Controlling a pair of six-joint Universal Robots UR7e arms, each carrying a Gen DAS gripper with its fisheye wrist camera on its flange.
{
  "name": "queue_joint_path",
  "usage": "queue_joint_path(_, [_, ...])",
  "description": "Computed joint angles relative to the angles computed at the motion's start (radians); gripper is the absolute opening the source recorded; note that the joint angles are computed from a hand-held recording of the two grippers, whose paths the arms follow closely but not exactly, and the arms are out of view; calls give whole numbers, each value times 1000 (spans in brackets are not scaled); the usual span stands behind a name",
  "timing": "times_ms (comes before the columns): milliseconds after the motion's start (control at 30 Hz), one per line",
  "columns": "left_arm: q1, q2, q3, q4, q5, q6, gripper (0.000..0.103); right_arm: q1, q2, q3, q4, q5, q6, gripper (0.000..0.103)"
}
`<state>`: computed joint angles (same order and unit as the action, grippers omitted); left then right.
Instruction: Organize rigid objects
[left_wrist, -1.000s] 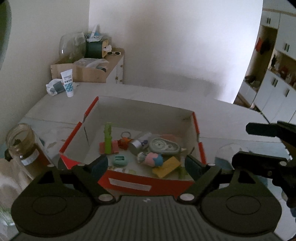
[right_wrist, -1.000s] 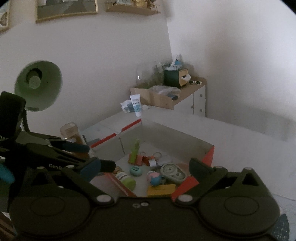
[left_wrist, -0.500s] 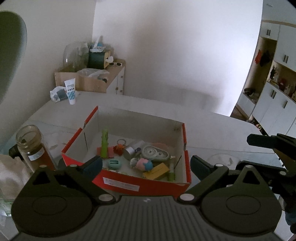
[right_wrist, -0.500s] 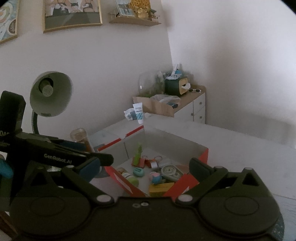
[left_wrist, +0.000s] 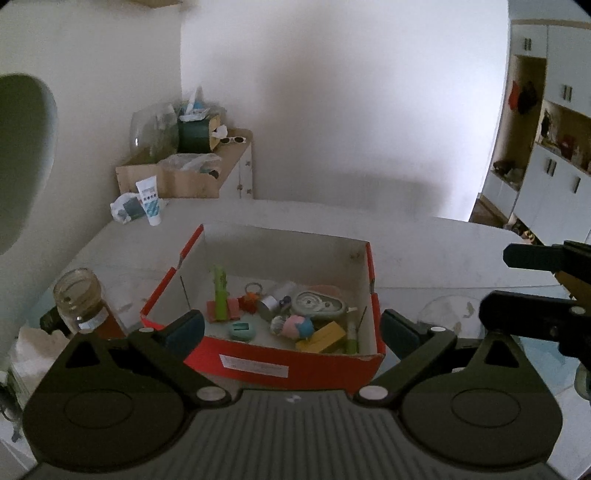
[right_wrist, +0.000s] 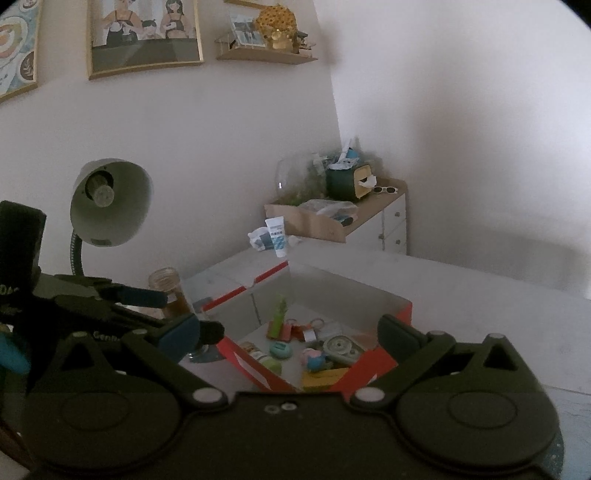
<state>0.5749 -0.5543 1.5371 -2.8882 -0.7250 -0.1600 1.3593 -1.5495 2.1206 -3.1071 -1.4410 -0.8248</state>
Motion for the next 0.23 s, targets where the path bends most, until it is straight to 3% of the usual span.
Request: queue_joint_path(233, [-13,9,-6,-6,6,29,102,-6,-10,13,-14,-12,9,103])
